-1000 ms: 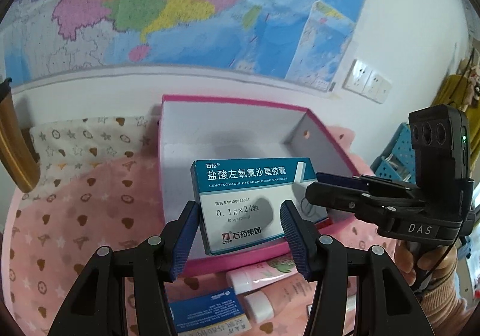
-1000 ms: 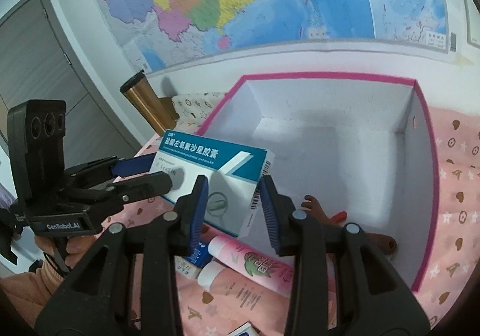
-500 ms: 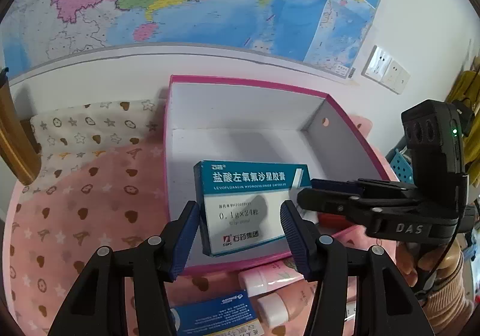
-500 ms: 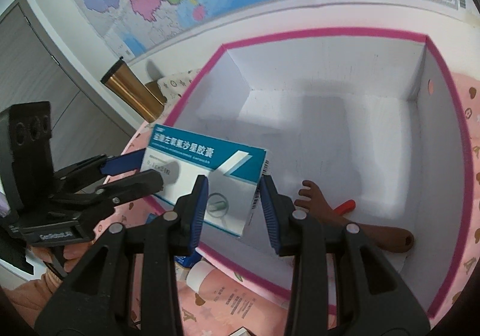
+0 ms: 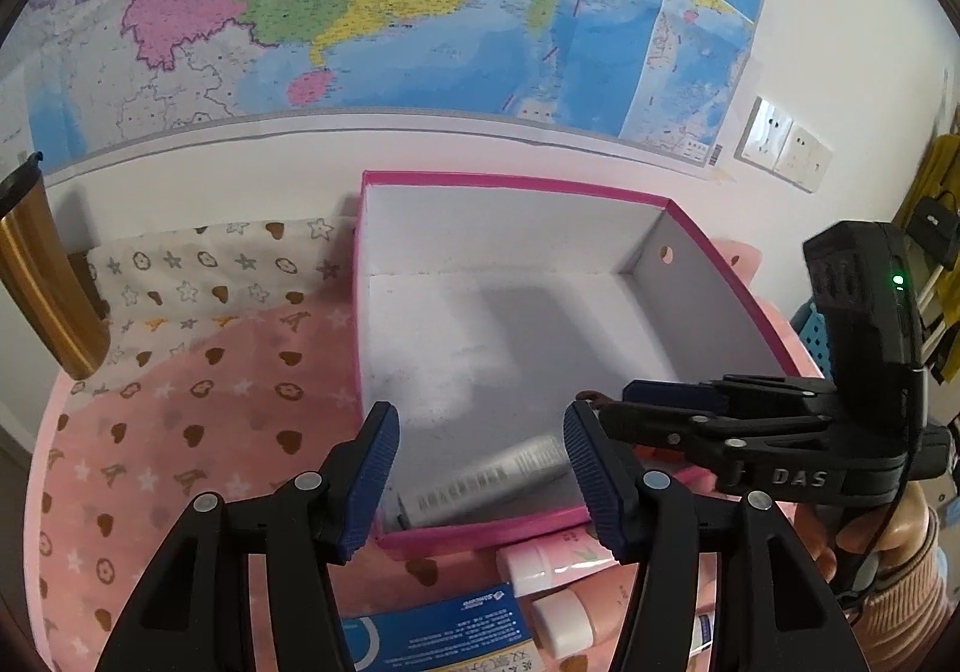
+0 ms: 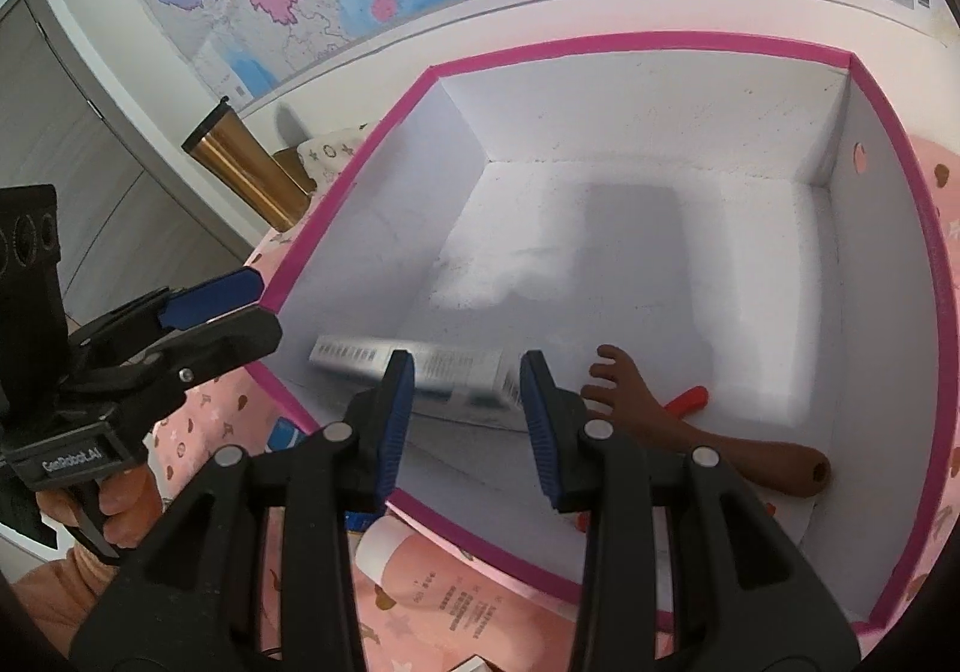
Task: Organize rigid objects
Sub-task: 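Carry the medicine box over the magenta box and lower it inside, then withdraw the open right gripper from the box toward the lotion tubes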
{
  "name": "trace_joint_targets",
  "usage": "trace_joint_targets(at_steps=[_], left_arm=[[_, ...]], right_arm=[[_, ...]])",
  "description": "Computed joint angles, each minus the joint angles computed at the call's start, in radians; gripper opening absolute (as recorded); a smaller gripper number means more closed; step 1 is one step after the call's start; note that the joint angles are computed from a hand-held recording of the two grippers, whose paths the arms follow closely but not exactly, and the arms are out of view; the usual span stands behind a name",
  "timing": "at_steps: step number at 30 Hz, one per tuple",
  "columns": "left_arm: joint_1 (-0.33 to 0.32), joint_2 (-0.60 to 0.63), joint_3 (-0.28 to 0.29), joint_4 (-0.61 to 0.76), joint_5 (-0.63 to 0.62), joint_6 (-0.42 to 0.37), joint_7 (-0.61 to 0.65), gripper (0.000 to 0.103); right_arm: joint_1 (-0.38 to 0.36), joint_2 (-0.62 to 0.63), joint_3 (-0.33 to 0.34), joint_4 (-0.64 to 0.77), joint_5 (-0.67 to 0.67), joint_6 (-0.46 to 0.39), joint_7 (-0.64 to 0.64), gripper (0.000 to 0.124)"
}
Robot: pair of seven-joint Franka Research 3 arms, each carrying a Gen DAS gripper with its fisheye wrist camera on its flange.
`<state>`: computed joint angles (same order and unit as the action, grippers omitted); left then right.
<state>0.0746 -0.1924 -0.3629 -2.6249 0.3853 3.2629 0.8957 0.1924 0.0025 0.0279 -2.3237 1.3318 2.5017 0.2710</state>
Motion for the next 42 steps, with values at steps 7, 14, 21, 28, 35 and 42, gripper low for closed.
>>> trace_joint_targets(at_steps=[7,14,21,28,35,42], left_arm=[[0.062,-0.02,-0.066,-0.019,0.005,0.028,-0.009,0.059],[0.037,-0.057,-0.075,-0.088,-0.081,0.132,0.053,0.065],[-0.047,-0.109,-0.065,-0.163,-0.146,0.242,0.13,0.068],[-0.166,-0.098,-0.027,-0.199,-0.209,0.272,0.188,0.07],[-0.226,-0.042,-0.046,-0.208,-0.29,0.251,0.232,0.07],[-0.301,0.031,0.004,-0.19,-0.275,0.223,0.221,0.07]], right_arm=[[0.002,0.03,0.01,0.015,-0.007,0.023,0.017,0.039],[-0.007,-0.056,-0.01,-0.059,0.089,0.007,-0.088,0.039],[-0.03,-0.216,-0.072,-0.195,0.179,-0.04,-0.203,0.042],[-0.066,-0.334,-0.124,-0.314,0.203,-0.069,-0.266,0.047],[-0.085,-0.358,-0.132,-0.399,0.205,-0.032,-0.291,0.047],[-0.115,-0.263,-0.141,-0.408,0.189,-0.032,-0.263,0.047]])
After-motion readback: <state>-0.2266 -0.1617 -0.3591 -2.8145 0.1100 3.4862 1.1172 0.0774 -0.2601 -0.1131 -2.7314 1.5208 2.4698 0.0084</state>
